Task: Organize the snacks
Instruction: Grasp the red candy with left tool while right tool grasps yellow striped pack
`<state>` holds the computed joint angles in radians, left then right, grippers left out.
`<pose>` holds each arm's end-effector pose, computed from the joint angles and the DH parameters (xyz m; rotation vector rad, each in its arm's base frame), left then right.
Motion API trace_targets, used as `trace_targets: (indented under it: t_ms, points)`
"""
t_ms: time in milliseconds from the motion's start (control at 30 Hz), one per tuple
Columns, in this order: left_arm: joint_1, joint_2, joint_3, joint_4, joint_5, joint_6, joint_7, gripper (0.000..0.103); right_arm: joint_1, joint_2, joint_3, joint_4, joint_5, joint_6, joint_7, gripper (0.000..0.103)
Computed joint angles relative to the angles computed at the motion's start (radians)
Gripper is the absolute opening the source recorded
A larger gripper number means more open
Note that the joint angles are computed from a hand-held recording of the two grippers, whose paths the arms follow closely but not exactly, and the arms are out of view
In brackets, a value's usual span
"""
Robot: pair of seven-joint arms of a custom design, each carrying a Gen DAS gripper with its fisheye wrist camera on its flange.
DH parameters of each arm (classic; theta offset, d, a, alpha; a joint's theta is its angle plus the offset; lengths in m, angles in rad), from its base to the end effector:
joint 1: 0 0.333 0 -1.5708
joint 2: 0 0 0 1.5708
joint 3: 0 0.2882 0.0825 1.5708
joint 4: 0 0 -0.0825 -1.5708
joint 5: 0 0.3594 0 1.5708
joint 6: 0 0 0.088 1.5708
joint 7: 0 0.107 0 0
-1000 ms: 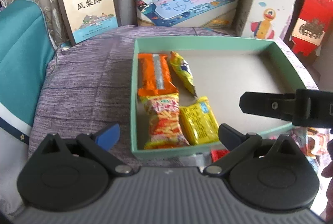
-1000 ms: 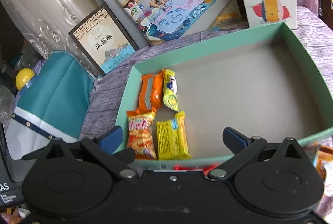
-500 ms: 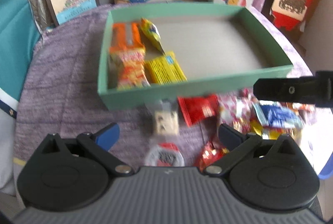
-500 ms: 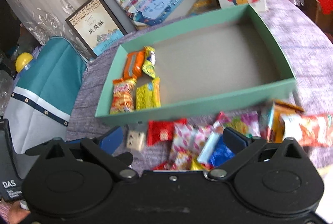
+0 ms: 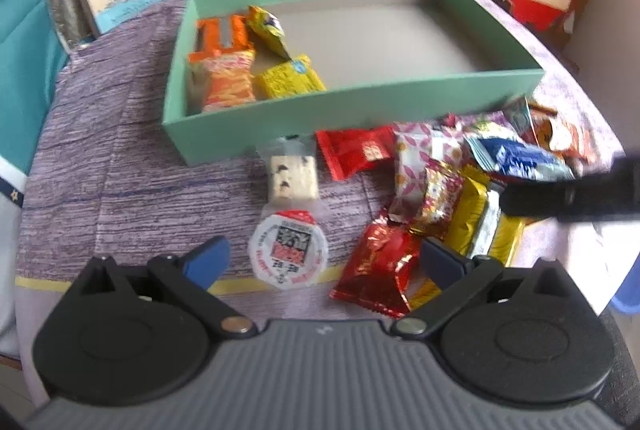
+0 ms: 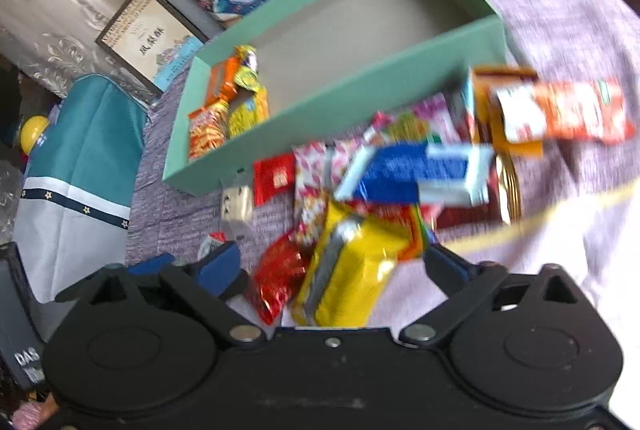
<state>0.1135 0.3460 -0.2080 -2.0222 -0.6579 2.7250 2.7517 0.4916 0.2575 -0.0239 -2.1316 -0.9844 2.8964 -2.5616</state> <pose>0.5996 -0.0287 0.3043 -1.2099 2.5648 -0.7253 0.4850 0.3008 0.3156 -0.9732 2.3150 -0.2327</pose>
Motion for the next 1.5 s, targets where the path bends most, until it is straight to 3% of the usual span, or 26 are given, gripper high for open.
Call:
trace_targets:
  t_ms: [200,400,633,833,1100,1300,1367,1400,1500]
  points:
    - [0.018,0.023,0.012,0.02,-0.005,0.003,-0.04,0.099,-0.009,0.027,0.046,0.015,0.174,-0.045,-0.135,0.072]
    - [0.06,0.024,-0.011,0.026,-0.076,-0.017,0.029,0.095,0.003,0.073,0.058,0.079,0.312,-0.124,-0.254,0.062]
    - [0.064,0.024,-0.014,0.036,-0.105,-0.056,0.083,0.091,0.044,0.109,0.031,0.137,0.317,-0.191,-0.324,0.045]
    - [0.037,0.019,-0.008,0.037,-0.074,-0.097,0.118,0.069,0.029,0.052,0.034,0.048,0.289,-0.137,-0.36,0.043]
    - [-0.011,0.007,-0.009,0.016,-0.026,-0.109,0.181,0.067,-0.008,-0.029,0.038,-0.076,0.254,-0.051,-0.365,0.043]
    - [-0.065,0.044,0.03,0.048,0.134,-0.166,0.083,0.067,-0.024,-0.054,0.048,-0.111,0.265,-0.024,-0.42,0.044]
    - [-0.077,0.051,0.039,0.049,0.178,-0.171,0.04,0.061,-0.017,-0.064,0.045,-0.116,0.243,-0.036,-0.4,0.046]
    - [-0.076,0.052,0.04,0.045,0.186,-0.171,0.025,0.045,-0.015,-0.066,0.044,-0.115,0.231,-0.043,-0.389,0.046]
    - [-0.051,0.044,0.029,0.038,0.172,-0.207,0.014,0.043,-0.016,-0.085,0.047,-0.126,0.203,-0.067,-0.345,0.047]
